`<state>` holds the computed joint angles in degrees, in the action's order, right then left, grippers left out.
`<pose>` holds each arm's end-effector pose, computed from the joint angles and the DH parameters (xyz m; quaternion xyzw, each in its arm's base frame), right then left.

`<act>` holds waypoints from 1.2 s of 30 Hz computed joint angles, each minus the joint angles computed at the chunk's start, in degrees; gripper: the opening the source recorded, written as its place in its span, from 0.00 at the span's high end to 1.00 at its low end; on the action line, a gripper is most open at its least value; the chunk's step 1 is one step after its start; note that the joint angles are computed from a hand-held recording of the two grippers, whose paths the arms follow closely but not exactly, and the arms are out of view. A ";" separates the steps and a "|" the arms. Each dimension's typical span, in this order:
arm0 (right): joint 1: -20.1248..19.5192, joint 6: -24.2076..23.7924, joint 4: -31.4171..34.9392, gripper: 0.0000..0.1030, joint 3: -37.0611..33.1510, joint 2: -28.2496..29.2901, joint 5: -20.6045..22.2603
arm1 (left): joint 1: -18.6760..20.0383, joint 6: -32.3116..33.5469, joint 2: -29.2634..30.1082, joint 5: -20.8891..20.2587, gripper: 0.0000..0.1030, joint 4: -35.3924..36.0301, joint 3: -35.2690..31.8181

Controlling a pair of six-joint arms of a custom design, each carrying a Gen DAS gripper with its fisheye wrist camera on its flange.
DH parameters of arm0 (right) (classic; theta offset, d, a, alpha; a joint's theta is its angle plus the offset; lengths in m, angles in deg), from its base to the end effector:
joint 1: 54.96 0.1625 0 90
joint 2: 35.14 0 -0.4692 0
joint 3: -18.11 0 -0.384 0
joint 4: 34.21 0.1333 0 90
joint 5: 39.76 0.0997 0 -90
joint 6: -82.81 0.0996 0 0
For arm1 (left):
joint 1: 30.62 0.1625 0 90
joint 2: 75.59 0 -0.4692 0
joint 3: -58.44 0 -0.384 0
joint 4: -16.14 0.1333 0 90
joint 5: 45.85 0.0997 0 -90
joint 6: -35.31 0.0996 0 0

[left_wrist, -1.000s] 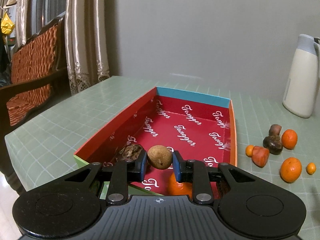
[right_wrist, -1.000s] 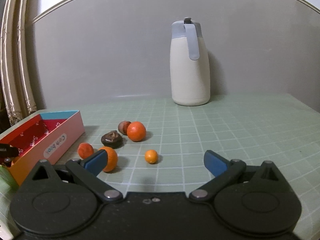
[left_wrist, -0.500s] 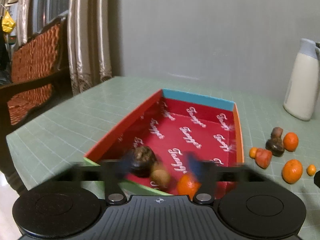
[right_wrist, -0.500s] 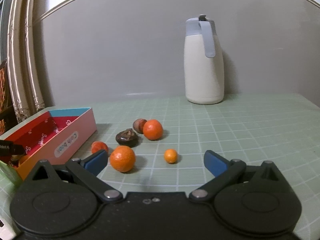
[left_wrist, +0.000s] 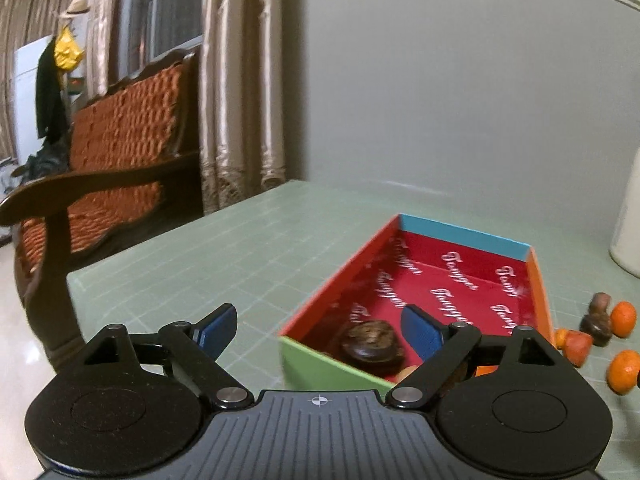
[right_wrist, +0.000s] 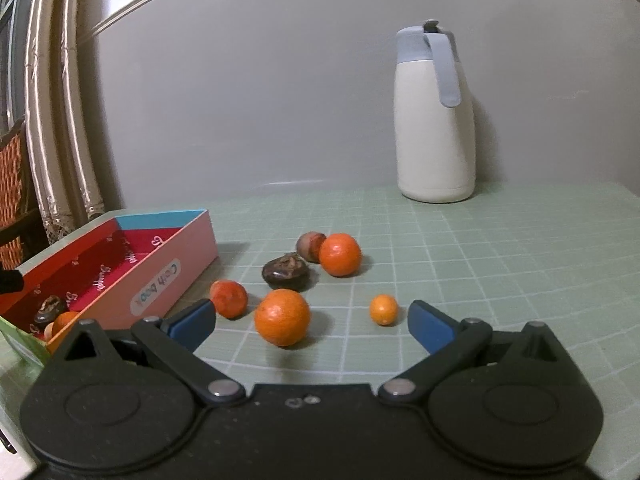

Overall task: Organize fruits
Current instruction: 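Reach the right tool to the large mandarin and close on it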

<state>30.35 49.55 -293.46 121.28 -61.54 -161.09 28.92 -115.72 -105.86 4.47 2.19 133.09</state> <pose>0.0331 -0.5935 0.1006 -0.0247 -0.6935 0.5969 0.4027 -0.1827 -0.6991 0.0056 0.2582 0.7926 -0.4711 0.2885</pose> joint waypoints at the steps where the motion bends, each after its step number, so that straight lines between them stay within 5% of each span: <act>1: 0.02 -0.05 0.17 0.00 -0.28 0.15 0.18 | 0.24 -0.04 -0.04 -0.08 0.14 0.14 -0.18; 11: 0.43 -1.40 2.43 0.07 -3.54 1.47 0.61 | 1.34 2.68 -1.52 -1.30 0.14 -2.91 1.43; 15: 0.33 -0.04 5.61 0.32 -4.00 1.07 0.25 | 1.98 3.01 -2.23 -2.00 0.14 -3.96 1.91; 21: 0.17 4.58 10.31 0.38 -5.07 0.38 -2.60 | 3.08 2.99 -2.98 -3.32 0.14 -4.10 1.76; 28: 0.02 7.85 13.59 0.64 -5.01 -0.22 -3.48 | 3.72 3.46 -3.74 -4.03 0.14 -4.87 2.35; 36: -0.12 7.53 12.10 0.65 -4.81 -0.08 -2.11 | 3.95 3.50 -4.08 -4.14 0.14 -5.04 2.60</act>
